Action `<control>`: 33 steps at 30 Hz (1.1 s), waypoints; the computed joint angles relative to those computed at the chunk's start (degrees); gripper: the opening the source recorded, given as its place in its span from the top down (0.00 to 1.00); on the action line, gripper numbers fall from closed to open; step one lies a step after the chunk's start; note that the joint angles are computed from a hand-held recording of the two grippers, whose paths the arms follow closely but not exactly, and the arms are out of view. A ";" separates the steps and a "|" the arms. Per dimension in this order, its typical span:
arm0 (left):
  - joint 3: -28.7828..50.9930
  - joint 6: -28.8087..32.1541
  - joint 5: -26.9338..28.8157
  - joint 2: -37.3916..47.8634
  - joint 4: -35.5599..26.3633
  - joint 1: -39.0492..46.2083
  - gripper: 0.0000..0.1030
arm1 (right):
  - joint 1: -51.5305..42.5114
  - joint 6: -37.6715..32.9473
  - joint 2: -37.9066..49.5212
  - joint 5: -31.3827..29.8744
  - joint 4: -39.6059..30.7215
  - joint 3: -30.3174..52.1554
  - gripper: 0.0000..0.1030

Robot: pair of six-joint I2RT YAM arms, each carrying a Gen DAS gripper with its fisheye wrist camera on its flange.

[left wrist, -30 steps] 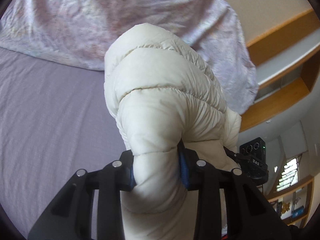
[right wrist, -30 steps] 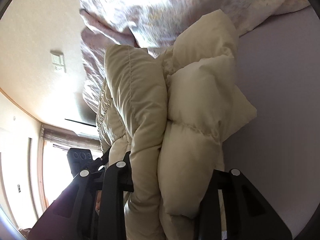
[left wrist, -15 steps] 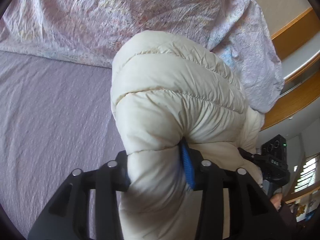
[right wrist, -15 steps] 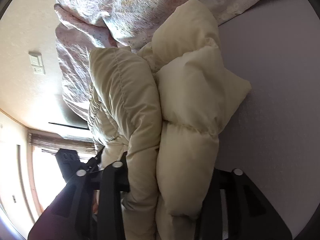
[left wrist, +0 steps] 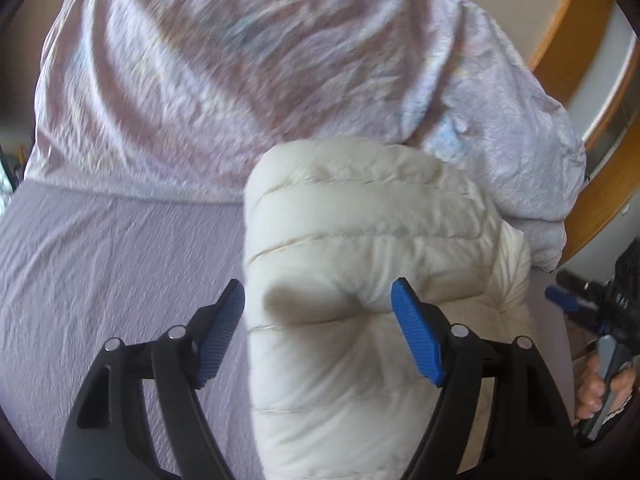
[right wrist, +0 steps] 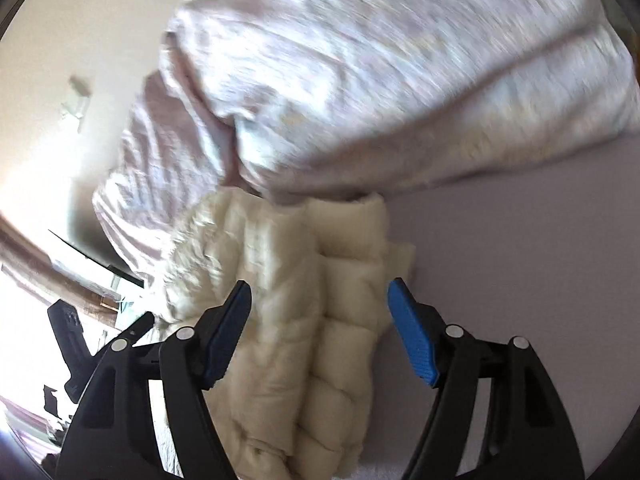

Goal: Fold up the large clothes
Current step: 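Press the rolled jacket bundle down onto the bed with both tools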

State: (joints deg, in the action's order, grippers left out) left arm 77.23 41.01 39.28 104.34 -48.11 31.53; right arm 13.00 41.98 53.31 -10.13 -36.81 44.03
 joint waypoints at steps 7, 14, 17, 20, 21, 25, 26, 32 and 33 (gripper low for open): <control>-7.23 -2.12 -2.51 -6.69 5.31 -5.66 0.25 | 7.72 0.48 9.62 2.75 4.14 6.96 0.37; -10.50 -3.67 -5.51 -7.99 9.82 -8.62 0.24 | 10.18 0.79 15.27 3.51 5.89 9.90 0.38; -11.78 -3.27 -6.57 -8.42 11.82 -9.24 0.24 | 10.77 1.13 18.28 4.38 6.81 10.79 0.38; -12.70 -3.09 -7.53 -8.71 13.19 -9.94 0.24 | 10.71 0.84 18.69 5.47 5.86 10.63 0.38; -13.16 -2.99 -7.95 -8.85 13.85 -10.26 0.24 | 10.62 0.74 18.93 5.91 5.43 10.48 0.38; -14.63 -2.88 -9.07 -9.23 15.83 -11.41 0.22 | 10.07 1.06 20.56 6.38 5.48 9.44 0.39; -15.03 -2.88 -9.26 -9.36 16.31 -11.72 0.22 | 9.90 1.13 20.84 6.54 5.25 9.23 0.41; -17.60 -3.05 -10.76 -10.02 19.72 -13.43 0.18 | 9.42 0.56 22.47 7.61 4.86 7.24 0.46; -18.17 -3.10 -11.07 -10.08 20.50 -13.70 0.17 | 9.45 0.47 22.73 7.84 4.88 6.95 0.46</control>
State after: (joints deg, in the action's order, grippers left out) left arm 59.06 37.91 28.21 94.26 -27.60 17.84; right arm 22.46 42.45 76.03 -2.29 -31.93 50.98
